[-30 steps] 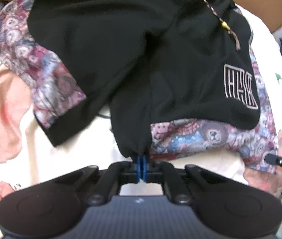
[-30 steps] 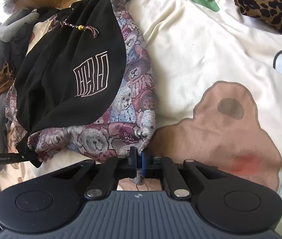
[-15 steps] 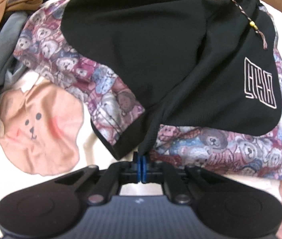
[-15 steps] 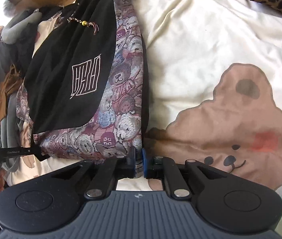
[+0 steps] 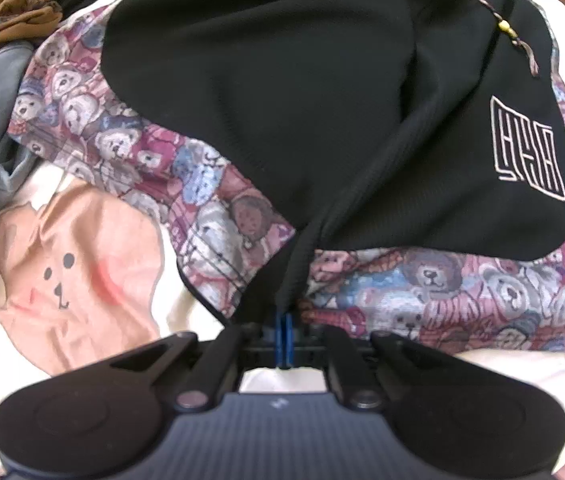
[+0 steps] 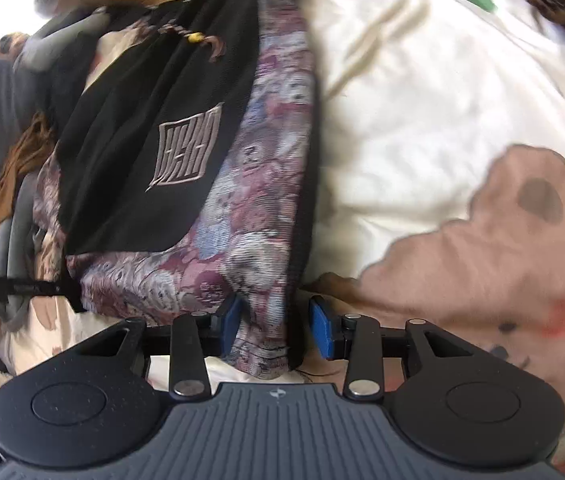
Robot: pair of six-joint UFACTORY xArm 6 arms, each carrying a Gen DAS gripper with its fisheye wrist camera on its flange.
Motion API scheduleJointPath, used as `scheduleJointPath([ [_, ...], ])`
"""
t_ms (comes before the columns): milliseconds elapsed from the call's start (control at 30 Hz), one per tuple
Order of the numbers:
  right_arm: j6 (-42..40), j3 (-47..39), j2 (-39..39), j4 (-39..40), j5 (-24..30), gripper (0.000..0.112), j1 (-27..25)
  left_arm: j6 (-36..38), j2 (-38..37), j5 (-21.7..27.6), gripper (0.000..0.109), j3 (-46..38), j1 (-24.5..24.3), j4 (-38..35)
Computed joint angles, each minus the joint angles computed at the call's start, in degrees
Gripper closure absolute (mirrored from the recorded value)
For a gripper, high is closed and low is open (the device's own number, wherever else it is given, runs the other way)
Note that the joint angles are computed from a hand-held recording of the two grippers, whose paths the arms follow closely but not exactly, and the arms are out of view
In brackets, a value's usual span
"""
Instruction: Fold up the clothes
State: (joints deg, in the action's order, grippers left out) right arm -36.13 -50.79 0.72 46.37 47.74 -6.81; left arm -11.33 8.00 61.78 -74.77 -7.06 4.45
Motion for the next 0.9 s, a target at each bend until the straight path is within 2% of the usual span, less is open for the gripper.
scheduleJointPath([
  [33,-1.26,-0.62,0.48,2.02,1.56,0.09,-0.38,0.26,-0.12,0.02,0.106,0.04,0.12,-0.27],
  [67,-1.2,-1.19,0.54,1.63,2.83,0.11,-0.76,0.56,-0.25,0.15,0.106,0.04,0.26,-0.66],
  [133,-1.06,-2.36,0.69,0.8,5.37,0.11,-1.5,1.29,-0.55,0.8,0.106,-0.09,0.55,-1.8],
  [233,2.96,-7.04,2.46,-4.75,12.14,0.11,-3.36,2.64,-0.65,2.83,0.106,-0.97,1.0,-4.67],
  [467,10.31,-21.86,9.33,-19.35,25.27,0.11,-6.28,5.66,0.5,11.3,0.106,-4.96,1.14,-14.16],
  [567,11.49,-27.67,12.63,-22.71,31.21,0.11,-6.92,5.49,1.38,15.01,0.106,-6.72,1.03,-16.53],
  [633,11.77,-29.53,13.75,-24.02,33.17,0.108,-7.57,5.66,1.45,15.34,0.106,-6.95,0.36,-14.72],
  [667,11.78,-28.06,12.92,-24.08,31.16,0.105,-7.77,5.58,1.41,15.25,0.106,-6.88,0.01,-13.47],
  [733,11.81,-25.09,11.28,-24.13,27.05,0.084,-8.13,5.14,1.0,14.29,0.106,-5.95,-0.35,-11.04],
  [767,11.65,-23.93,10.75,-23.23,25.99,0.062,-8.86,4.68,0.96,13.95,0.106,-5.63,-0.32,-10.32],
  [800,11.46,-22.83,10.25,-22.29,24.98,0.059,-9.6,4.19,0.83,13.63,0.106,-5.25,-0.26,-9.74],
  [900,10.85,-20.56,9.54,-20.04,23.49,0.059,-11.79,4.29,0.02,12.96,0.105,-3.98,-0.03,-9.19],
])
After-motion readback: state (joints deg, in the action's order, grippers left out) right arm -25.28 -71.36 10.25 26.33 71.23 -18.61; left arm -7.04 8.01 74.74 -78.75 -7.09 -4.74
